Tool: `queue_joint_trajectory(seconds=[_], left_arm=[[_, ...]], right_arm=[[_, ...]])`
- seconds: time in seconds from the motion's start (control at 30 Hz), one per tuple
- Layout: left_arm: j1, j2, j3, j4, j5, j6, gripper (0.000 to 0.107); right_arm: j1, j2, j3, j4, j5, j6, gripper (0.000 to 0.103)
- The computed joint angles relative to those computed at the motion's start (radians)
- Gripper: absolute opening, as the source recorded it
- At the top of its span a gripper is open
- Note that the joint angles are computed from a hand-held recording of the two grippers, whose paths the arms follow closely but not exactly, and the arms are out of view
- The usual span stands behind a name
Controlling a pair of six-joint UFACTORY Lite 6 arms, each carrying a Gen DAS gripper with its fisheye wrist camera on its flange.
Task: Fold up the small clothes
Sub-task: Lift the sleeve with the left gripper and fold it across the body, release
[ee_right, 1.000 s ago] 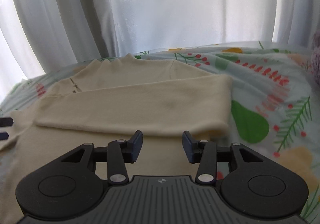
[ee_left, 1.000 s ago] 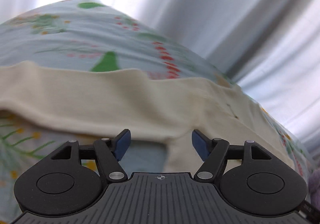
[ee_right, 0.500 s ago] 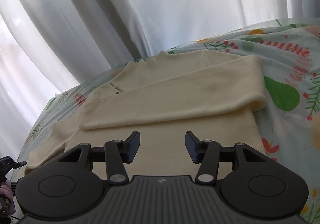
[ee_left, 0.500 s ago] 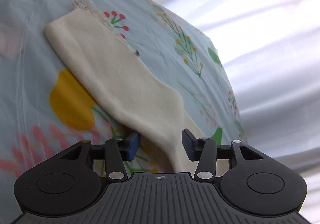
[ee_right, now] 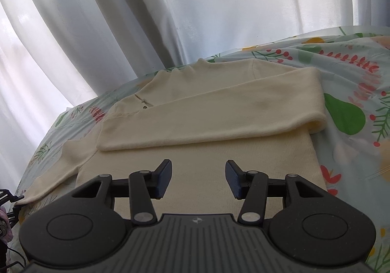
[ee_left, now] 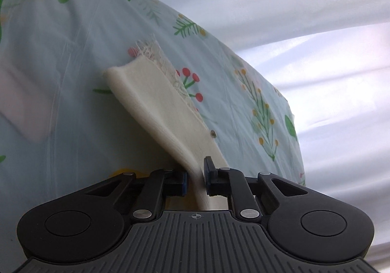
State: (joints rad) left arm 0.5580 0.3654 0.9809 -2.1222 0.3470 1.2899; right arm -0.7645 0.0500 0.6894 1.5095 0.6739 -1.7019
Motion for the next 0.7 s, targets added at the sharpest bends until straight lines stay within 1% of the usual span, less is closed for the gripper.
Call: queue_joint_trajectory(seconds=[0.07, 0.1, 0.13, 0.23, 0.3, 0.4, 0.5, 0.53, 0.57, 0.6, 0.63, 0.67, 0.7], left_arm=[[-0.007, 0.005, 0.023, 0.026, -0.032, -0.008, 0.013], [-0.020, 0.002, 0.028, 0.008, -0.061, 0.013, 0.012], [-0.033, -0.010, 0.022, -0.043, -0.083, 0.075, 0.010], [-0.116, -0.101, -0.014, -0.249, -0.138, 0.389, 0.009], [-0.214, -0.187, -0.026, -0.341, -0.161, 0.599, 0.009], [-0.407, -0.280, -0.028, -0.508, -0.149, 0.913, 0.009], [-0.624, -0.302, 0.018, -0.602, -0.142, 1.120, 0.009], [-0.708, -0.291, 0.051, -0.605, -0.149, 1.166, 0.010], [-0.782, -0.265, 0.084, -0.581, -0.150, 1.171, 0.012], [-0.840, -0.229, 0.120, -0.530, -0.153, 1.133, 0.024], [-0.888, -0.184, 0.159, -0.437, -0.153, 1.054, 0.034], [-0.945, -0.119, 0.207, -0.347, -0.157, 0.981, 0.050], [-0.981, -0.077, 0.240, -0.298, -0.179, 0.945, 0.051]], right_arm=[[-0.008, -0.001, -0.004, 0.002, 0.001, -0.006, 0.049], [-0.013, 0.002, -0.004, 0.003, 0.005, -0.008, 0.049], [-0.017, 0.004, -0.003, 0.003, 0.007, -0.008, 0.049], [-0.025, 0.007, -0.004, 0.011, 0.010, -0.018, 0.049], [-0.028, -0.003, -0.014, 0.038, 0.001, -0.051, 0.049], [-0.037, -0.020, -0.034, 0.094, 0.008, -0.136, 0.049], [-0.045, -0.022, -0.037, 0.111, 0.027, -0.157, 0.049], [-0.048, -0.019, -0.036, 0.114, 0.034, -0.155, 0.049], [-0.052, -0.016, -0.035, 0.117, 0.042, -0.155, 0.049], [-0.054, -0.016, -0.038, 0.125, 0.045, -0.157, 0.049], [-0.057, -0.012, -0.037, 0.126, 0.050, -0.157, 0.049], [-0.063, -0.005, -0.033, 0.120, 0.059, -0.150, 0.049], [-0.069, 0.001, -0.030, 0.108, 0.069, -0.137, 0.049]])
